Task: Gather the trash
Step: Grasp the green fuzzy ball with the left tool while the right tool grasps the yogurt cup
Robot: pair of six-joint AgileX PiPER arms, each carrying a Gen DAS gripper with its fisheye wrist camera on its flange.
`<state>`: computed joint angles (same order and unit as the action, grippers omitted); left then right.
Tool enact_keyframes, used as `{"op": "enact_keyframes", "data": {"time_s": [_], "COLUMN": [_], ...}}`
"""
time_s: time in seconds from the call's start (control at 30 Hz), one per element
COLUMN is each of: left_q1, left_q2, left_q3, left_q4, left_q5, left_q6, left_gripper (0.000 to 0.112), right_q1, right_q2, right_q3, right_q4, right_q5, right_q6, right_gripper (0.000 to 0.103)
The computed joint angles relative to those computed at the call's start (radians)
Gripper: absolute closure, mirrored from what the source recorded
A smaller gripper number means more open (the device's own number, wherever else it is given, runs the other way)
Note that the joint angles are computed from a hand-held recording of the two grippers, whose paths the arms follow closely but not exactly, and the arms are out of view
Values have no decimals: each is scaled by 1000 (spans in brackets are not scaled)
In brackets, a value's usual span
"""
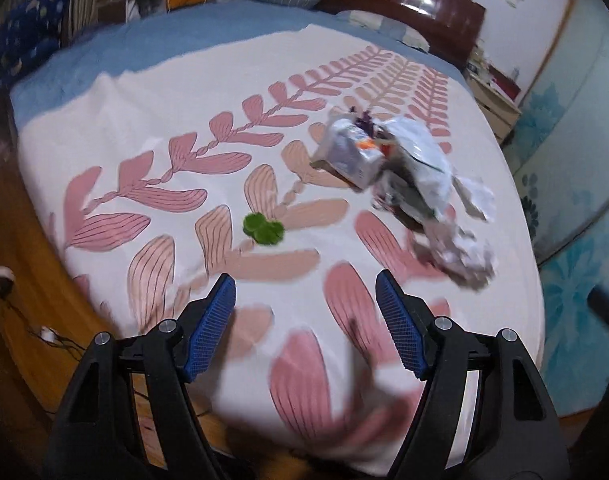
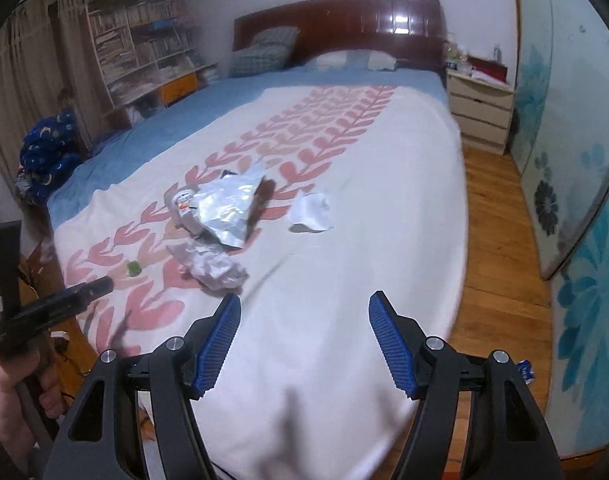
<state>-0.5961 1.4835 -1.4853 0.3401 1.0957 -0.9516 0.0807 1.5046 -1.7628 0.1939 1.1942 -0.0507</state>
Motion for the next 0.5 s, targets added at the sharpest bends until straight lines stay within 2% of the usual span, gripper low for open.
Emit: {"op": "enact_keyframes", "data": {"time_s": [0.13,0.37,0.4,0.43,0.5], "left_q1": [114,178,176,170,170], "left_q2": [49,198,209,227,237], "left_q3": [-1,-94,-106,-126,-134], "left_q4": [-83,-134,-123,-110,-104], "left_q5": [-71,-41,-30,-9,4], "left_q6": [78,180,183,185,192], "left_gripper": [39,40,49,71,90], "right_q1": [63,167,179,185,207], "right_q2": [32,116,132,148,196], "right_q3": [0,-70,-92,-116,-185], "right_q4": [-18,-65,-74,-78,-99], "right_q5": [-27,-38,-36,-31,-24], "right_q6": [39,81,88,88,94], "right_gripper": [36,36,36,36,36]}}
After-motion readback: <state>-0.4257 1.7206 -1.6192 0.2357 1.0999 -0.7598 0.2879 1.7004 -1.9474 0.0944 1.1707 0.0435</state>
